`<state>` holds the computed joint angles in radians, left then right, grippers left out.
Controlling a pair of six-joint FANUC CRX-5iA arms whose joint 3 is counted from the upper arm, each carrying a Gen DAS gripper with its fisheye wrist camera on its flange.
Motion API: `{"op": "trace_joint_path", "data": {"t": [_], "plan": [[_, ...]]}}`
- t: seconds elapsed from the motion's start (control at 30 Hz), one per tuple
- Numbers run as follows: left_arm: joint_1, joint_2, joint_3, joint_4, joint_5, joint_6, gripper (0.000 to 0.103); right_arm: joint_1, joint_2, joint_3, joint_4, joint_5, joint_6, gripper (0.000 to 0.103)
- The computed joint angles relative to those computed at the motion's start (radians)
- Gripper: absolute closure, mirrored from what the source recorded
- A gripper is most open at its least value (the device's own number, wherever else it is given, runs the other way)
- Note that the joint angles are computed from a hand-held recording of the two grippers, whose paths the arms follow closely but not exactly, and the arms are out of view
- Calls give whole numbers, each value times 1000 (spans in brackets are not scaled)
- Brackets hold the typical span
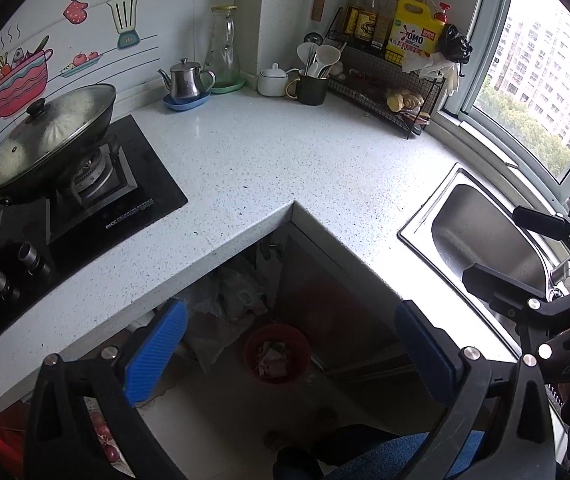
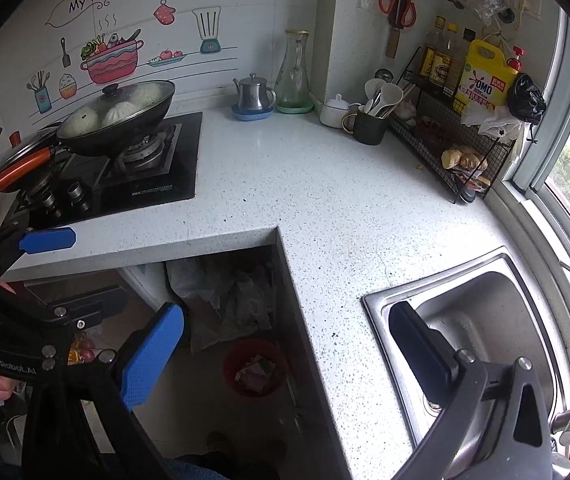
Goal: Collect trash
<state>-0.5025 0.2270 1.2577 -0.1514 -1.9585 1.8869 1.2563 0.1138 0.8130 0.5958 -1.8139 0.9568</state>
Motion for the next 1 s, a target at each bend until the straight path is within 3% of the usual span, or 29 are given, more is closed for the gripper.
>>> {"op": "trace_joint_path", "data": {"t": [1.0], "plan": [[-51, -52, -73, -18, 20, 26, 0, 44, -52, -78, 12, -6, -59, 0]]}}
